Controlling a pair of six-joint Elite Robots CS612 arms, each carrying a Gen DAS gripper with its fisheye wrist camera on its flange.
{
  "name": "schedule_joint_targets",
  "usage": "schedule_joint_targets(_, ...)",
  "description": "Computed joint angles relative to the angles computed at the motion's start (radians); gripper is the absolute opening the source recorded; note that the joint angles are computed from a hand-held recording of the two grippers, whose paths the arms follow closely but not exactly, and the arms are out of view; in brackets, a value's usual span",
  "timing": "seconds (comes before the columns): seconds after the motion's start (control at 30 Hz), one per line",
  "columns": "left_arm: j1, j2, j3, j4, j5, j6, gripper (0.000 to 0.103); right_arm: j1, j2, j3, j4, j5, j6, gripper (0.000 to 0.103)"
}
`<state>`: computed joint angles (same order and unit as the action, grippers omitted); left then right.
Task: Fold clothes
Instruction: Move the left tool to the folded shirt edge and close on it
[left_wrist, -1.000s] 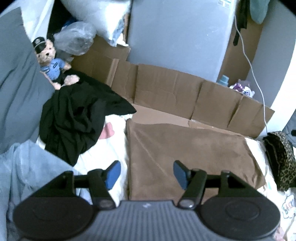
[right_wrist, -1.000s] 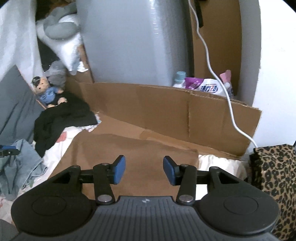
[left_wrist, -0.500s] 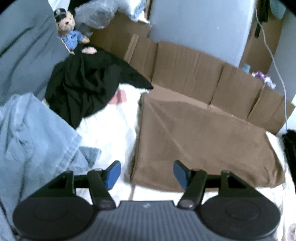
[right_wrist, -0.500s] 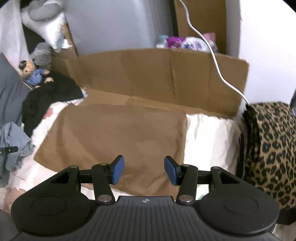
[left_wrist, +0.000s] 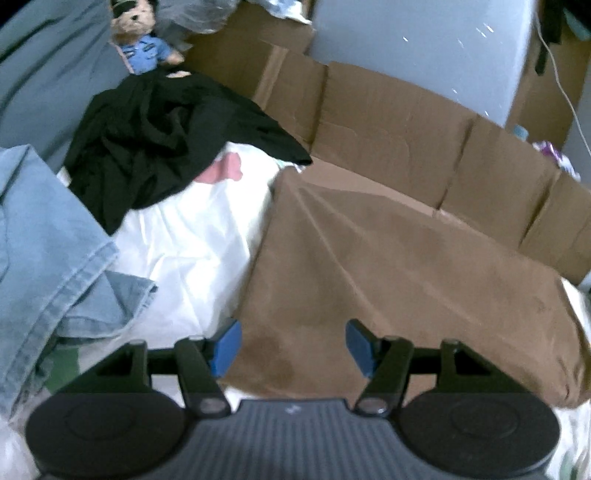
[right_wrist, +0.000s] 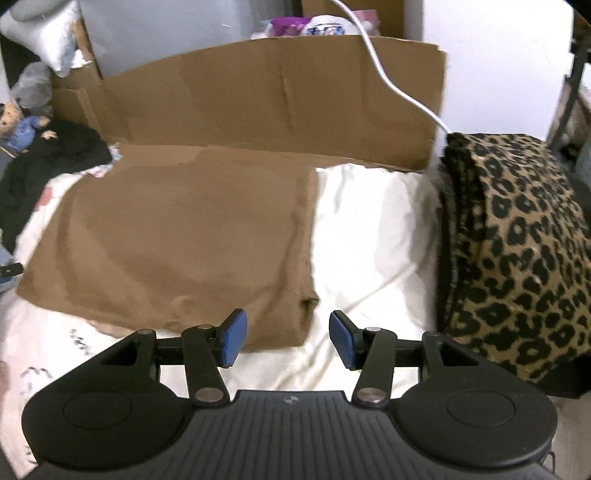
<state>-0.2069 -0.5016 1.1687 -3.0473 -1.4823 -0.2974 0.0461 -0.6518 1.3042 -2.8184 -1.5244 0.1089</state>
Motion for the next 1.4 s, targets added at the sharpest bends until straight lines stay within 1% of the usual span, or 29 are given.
schedule_joint_targets(0.1, 0.005, 0.011, -0.014, 0.018, -0.008, 0.007, 0.066, 0.002, 0.001, 0.011, 0.003, -0.014, -0.019, 0.057)
schedule_joint_targets(0.17, 0.009, 0.02, -0.031, 0.034, -0.001, -0.011, 0.066, 0.002, 0.007, 0.007, 0.015, -0.022, -0.03, 0.057)
schedule_joint_targets(0.2, 0.011, 0.025, -0.04, 0.041, 0.001, -0.02, 0.066, 0.003, 0.011, 0.001, 0.025, -0.028, -0.021, 0.057)
schedule_joint_targets(0.33, 0.012, 0.038, -0.059, 0.073, 0.005, -0.004, 0.065, 0.004, 0.032, -0.031, 0.08, -0.049, 0.07, 0.057)
schedule_joint_targets(0.43, 0.016, 0.036, -0.06, 0.104, 0.015, -0.044, 0.063, 0.005, 0.044, -0.045, 0.096, -0.042, 0.126, 0.057)
schedule_joint_targets(0.47, 0.016, 0.034, -0.056, 0.11, 0.022, -0.055, 0.061, 0.005, 0.048, -0.05, 0.101, -0.039, 0.145, 0.057)
schedule_joint_targets(0.5, 0.014, 0.033, -0.053, 0.117, 0.038, -0.06, 0.057, 0.006, 0.051, -0.054, 0.104, -0.037, 0.157, 0.057)
schedule_joint_targets(0.57, 0.013, 0.032, -0.051, 0.138, 0.062, -0.067, 0.051, 0.009, 0.058, -0.058, 0.097, -0.034, 0.146, 0.057)
schedule_joint_targets(0.63, 0.014, 0.027, -0.039, 0.123, 0.064, -0.087, 0.05, 0.012, 0.065, -0.065, 0.087, -0.03, 0.126, 0.057)
schedule_joint_targets(0.7, 0.012, 0.021, -0.028, 0.113, 0.074, -0.082, 0.046, 0.014, 0.073, -0.074, 0.079, -0.023, 0.113, 0.057)
schedule_joint_targets(0.87, 0.011, 0.002, 0.006, 0.116, 0.075, -0.068, 0.046, 0.018, 0.091, -0.098, 0.077, -0.01, 0.102, 0.056)
schedule_joint_targets(0.97, 0.019, -0.006, 0.02, 0.121, 0.045, -0.087, 0.045, 0.021, 0.095, -0.104, 0.081, -0.013, 0.091, 0.056)
schedule_joint_targets(1.07, 0.022, -0.001, 0.01, 0.129, 0.043, -0.109, 0.045, 0.025, 0.097, -0.104, 0.095, -0.039, 0.081, 0.056)
schedule_joint_targets(1.17, 0.022, 0.003, 0.008, 0.116, 0.028, -0.135, 0.045, 0.024, 0.095, -0.097, 0.113, -0.058, 0.096, 0.056)
schedule_joint_targets(1.23, 0.02, 0.008, 0.002, 0.12, 0.026, -0.124, 0.045, 0.023, 0.092, -0.089, 0.114, -0.06, 0.094, 0.056)
schedule_joint_targets(1.3, 0.022, 0.013, -0.005, 0.116, 0.016, -0.14, 0.044, 0.023, 0.092, -0.085, 0.111, -0.067, 0.087, 0.056)
schedule_joint_targets(1.33, 0.023, 0.016, -0.008, 0.113, 0.011, -0.151, 0.042, 0.023, 0.094, -0.086, 0.108, -0.066, 0.087, 0.056)
schedule_joint_targets(1.4, 0.025, 0.019, -0.007, 0.106, 0.006, -0.196, 0.028, 0.021, 0.099, -0.091, 0.096, -0.058, 0.094, 0.055)
